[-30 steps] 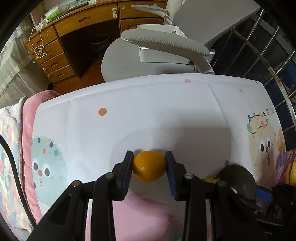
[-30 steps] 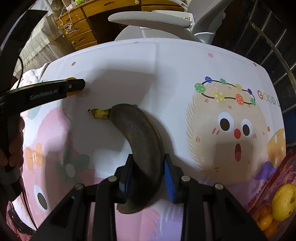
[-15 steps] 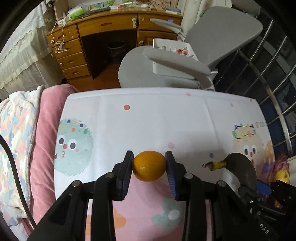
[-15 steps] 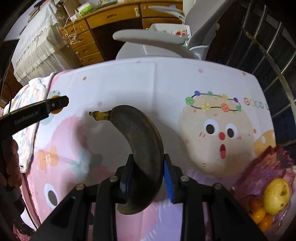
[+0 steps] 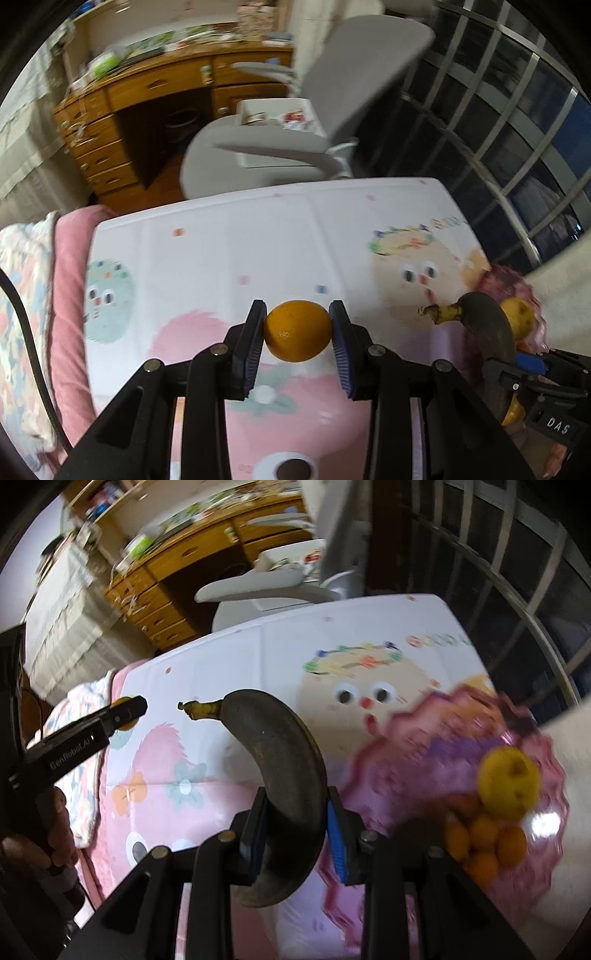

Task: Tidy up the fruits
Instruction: 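Carry the mandarin and banana into the bowl and open both tools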

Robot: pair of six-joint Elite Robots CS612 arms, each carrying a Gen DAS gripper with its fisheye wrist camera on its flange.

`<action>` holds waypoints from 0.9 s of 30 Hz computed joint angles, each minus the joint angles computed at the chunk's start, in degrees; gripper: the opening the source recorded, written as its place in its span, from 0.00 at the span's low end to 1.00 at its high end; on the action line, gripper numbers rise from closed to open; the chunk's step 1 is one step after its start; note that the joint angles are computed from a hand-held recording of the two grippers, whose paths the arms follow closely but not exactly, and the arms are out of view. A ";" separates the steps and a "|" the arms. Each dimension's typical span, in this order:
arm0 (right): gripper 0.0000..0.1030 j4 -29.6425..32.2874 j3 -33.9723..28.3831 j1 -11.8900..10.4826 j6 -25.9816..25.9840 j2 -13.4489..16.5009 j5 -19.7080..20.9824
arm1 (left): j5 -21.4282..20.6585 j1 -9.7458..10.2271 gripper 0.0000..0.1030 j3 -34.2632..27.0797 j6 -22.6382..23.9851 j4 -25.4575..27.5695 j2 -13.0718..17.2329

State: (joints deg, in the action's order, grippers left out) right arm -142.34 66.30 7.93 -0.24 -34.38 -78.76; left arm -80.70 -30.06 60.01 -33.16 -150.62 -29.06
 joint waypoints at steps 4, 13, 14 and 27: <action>0.29 -1.35 4.22 -1.66 3.08 -2.46 -0.12 | -2.64 -1.40 0.32 -2.74 2.82 0.70 1.24; 0.29 -3.03 10.47 -5.25 11.08 -5.48 -3.60 | -10.22 -4.15 0.32 -12.77 8.64 6.98 6.17; 0.29 -3.20 10.77 -5.52 11.68 -5.60 -3.75 | -11.19 -4.44 0.32 -14.10 9.62 7.87 6.82; 0.29 -5.94 14.73 -8.61 22.37 -6.35 -8.84 | -17.21 -6.78 0.32 -23.36 17.19 15.82 11.91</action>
